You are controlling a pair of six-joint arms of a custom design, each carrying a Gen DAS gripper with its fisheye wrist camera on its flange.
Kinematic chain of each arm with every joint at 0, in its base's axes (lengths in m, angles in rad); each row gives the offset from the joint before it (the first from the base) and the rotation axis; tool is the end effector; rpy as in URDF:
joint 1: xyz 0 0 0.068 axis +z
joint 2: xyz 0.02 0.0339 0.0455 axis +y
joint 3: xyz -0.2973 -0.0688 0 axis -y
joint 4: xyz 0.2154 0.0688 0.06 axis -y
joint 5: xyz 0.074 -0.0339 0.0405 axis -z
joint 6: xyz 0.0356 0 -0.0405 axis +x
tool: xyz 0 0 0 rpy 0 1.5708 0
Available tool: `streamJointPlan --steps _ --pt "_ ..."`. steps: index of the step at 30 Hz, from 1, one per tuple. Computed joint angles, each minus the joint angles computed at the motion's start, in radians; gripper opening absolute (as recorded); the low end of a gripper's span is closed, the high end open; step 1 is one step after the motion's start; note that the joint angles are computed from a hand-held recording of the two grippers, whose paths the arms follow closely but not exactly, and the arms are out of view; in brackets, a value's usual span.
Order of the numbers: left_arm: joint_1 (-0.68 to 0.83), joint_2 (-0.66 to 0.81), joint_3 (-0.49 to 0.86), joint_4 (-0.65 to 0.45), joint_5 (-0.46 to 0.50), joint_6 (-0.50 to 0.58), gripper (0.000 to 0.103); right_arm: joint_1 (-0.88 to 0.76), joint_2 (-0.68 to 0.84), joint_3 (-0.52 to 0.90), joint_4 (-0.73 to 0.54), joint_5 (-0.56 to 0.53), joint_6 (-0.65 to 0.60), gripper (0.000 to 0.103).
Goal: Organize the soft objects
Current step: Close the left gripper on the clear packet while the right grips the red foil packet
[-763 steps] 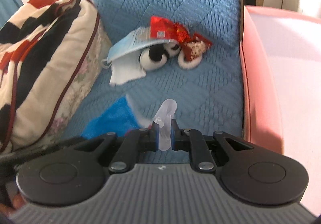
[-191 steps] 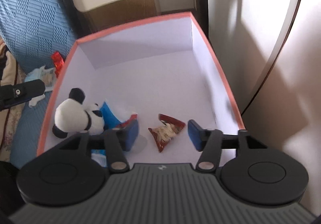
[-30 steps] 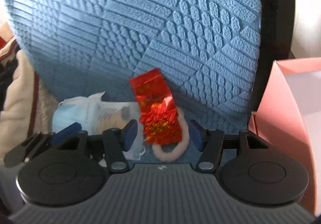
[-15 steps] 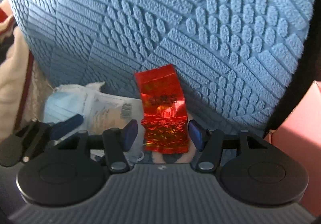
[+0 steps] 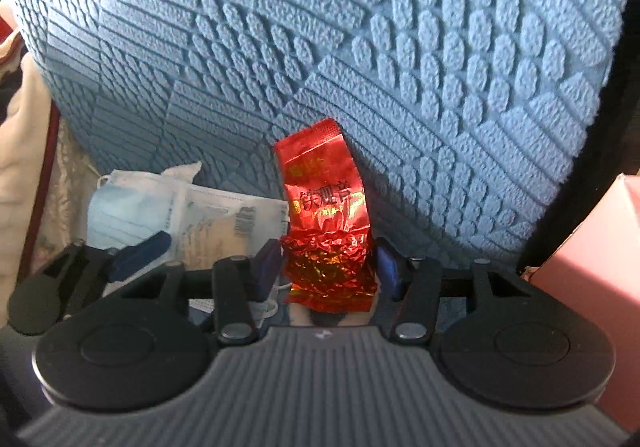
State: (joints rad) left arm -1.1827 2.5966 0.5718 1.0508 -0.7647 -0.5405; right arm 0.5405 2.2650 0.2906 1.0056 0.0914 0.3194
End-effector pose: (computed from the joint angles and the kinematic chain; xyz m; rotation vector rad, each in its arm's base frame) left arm 0.1324 -0.2588 -0.0347 0.4350 2.1679 0.0625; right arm 0.2098 0.1221 0.0301 -0.2452 2.5370 0.2238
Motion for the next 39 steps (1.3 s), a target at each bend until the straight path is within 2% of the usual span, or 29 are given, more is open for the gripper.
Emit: streamJointPlan --steps 1,2,7,10,12,15,16,24,30,35,39 --pt "0.004 0.007 -0.009 0.026 0.008 0.004 0.061 -0.005 -0.009 0.001 -0.012 -0.006 -0.004 0.036" --pt "0.009 0.014 -0.018 0.054 0.019 0.007 0.055 -0.013 -0.021 -0.003 -0.022 -0.015 -0.005 0.036" --pt "0.022 0.036 -0.008 0.085 0.030 0.017 0.048 -0.034 -0.037 -0.017 -0.022 -0.031 -0.007 0.036" --pt "0.028 0.043 -0.006 0.101 0.040 0.022 0.038 -0.032 -0.039 -0.027 -0.013 -0.026 -0.015 0.036" --pt "0.024 0.026 -0.001 0.067 0.038 0.008 0.030 -0.017 -0.017 -0.010 -0.010 -0.019 -0.005 0.035" --pt "0.030 0.000 -0.004 0.049 0.052 -0.023 0.023 0.002 -0.011 -0.003 -0.006 -0.005 -0.005 0.032" --pt "0.033 -0.014 -0.015 0.047 0.061 -0.044 0.023 0.008 -0.010 -0.006 0.003 0.001 -0.006 0.029" --pt "0.041 -0.096 -0.119 0.120 0.100 -0.145 0.021 -0.002 -0.064 -0.070 0.041 0.008 -0.026 0.029" --pt "0.017 -0.121 -0.183 0.163 0.110 -0.229 0.021 0.030 -0.073 -0.113 0.070 0.031 0.014 0.029" --pt "-0.023 -0.144 -0.207 0.133 0.082 -0.300 0.021 0.090 -0.085 -0.155 0.102 0.072 0.047 0.029" --pt "-0.082 -0.154 -0.283 0.176 0.029 -0.378 0.021 0.125 -0.123 -0.212 0.123 0.103 0.083 0.029"
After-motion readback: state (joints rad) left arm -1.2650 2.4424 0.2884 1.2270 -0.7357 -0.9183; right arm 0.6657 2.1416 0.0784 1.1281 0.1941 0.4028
